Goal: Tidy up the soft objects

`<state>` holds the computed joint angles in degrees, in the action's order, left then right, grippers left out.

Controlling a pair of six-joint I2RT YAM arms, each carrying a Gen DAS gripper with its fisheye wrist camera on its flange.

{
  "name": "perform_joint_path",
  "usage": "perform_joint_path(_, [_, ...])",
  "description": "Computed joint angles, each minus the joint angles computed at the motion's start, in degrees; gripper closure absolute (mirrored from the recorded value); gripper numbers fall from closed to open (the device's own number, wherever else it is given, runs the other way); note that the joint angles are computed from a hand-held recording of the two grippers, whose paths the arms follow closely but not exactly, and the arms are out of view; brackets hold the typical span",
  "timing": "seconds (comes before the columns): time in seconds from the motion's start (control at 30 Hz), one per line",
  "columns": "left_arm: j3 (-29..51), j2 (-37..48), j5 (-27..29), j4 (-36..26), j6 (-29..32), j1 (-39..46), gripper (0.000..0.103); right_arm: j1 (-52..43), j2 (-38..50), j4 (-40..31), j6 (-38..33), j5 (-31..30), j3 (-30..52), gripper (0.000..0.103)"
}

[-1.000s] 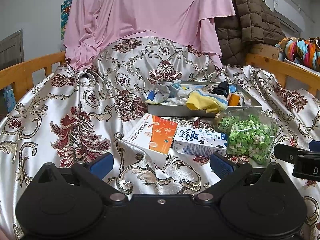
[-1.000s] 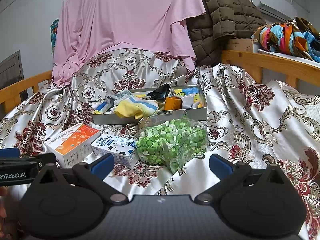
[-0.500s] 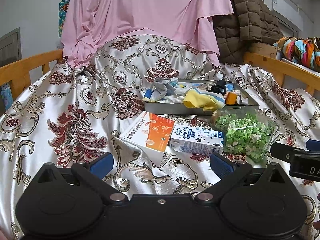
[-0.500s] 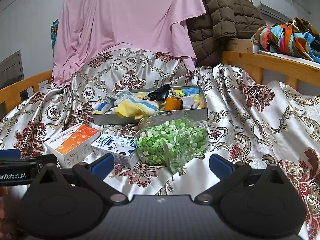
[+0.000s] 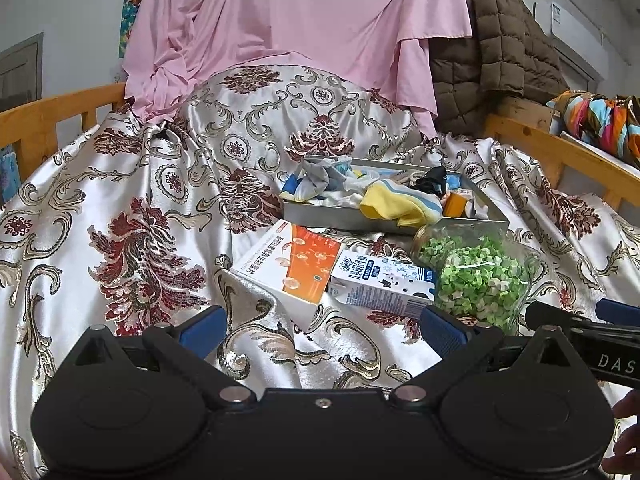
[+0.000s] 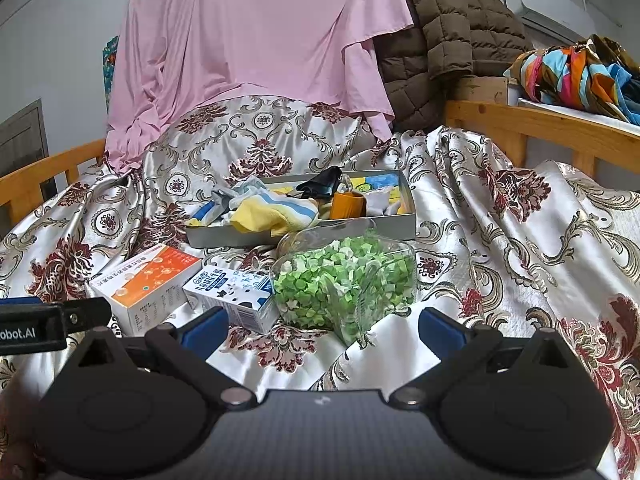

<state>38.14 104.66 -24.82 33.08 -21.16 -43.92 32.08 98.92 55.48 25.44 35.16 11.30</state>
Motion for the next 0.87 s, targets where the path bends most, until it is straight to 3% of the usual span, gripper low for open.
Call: perform_joint_path(0.87, [0.6,-0.29,0.19,-2.5,-2.19,0.68,0.001,-0.3,0.92,0.94,-0.36,-0.67,-0.06,0.0])
